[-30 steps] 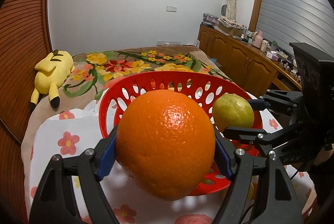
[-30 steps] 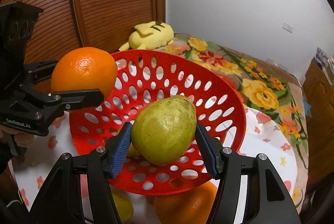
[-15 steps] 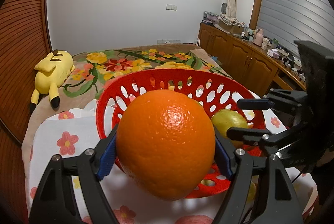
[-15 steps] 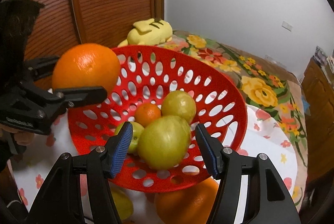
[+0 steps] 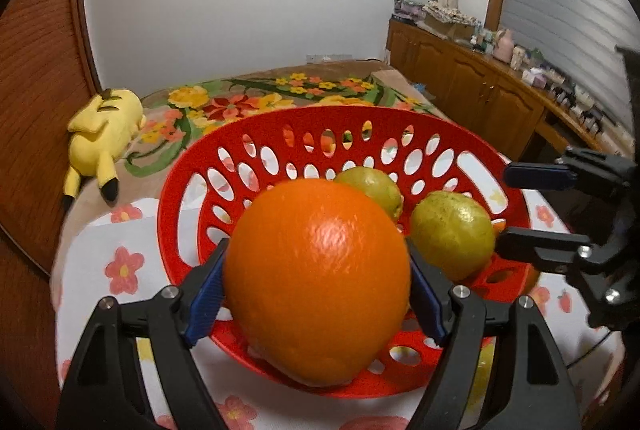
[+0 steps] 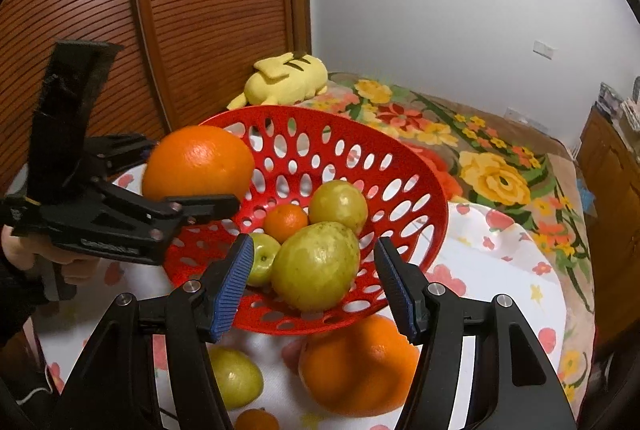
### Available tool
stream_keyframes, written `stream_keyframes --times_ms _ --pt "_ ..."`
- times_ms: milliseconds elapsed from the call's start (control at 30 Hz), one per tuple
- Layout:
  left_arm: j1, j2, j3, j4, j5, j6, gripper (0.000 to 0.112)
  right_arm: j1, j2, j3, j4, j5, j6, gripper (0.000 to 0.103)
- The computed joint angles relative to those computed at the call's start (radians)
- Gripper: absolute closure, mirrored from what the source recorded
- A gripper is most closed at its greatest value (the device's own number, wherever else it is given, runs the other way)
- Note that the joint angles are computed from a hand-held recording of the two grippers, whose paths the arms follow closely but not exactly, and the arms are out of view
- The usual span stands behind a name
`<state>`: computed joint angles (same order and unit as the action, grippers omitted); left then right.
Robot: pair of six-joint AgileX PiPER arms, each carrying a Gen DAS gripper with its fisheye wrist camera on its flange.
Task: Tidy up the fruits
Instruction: 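Lower both fruits into the red basket and open both grippers, then move the left gripper to a yellow-green fruit while the right grasps a small tangerine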
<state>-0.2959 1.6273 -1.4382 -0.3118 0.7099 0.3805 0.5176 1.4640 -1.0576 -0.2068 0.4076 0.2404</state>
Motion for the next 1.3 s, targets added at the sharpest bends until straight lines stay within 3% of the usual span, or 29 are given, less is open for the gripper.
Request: stream_keyframes --times_ms 100,233,367,600,900,1300 --pt "-0.025 0.003 0.002 0.051 -0.015 -0.033 0.033 -0.001 -0.015 0.020 0.002 -0.010 0.001 0.039" --pt "-0.021 0.007 -0.009 0.010 0.003 -0.021 0.033 0.000 -0.031 0.038 -0.004 -0.015 0.010 0.039" --pt "-0.017 -0.054 0.014 -0.024 -0.077 0.010 0.032 -0.003 -0.050 0.057 -0.007 -0.019 0.019 0.039" --pt "0.004 -0.097 -0.008 -0.070 -0.039 0.039 0.032 0.009 -0.123 0.108 -0.047 -0.021 0.086 0.039" --pt "-0.001 -0.230 0.145 -0.116 -0.051 0.089 0.032 0.114 -0.275 0.220 -0.322 0.029 0.450 0.037" --pt "-0.026 -0.423 0.363 -0.149 -0.057 0.095 0.032 0.444 -0.444 0.409 -0.715 0.289 1.090 0.037"
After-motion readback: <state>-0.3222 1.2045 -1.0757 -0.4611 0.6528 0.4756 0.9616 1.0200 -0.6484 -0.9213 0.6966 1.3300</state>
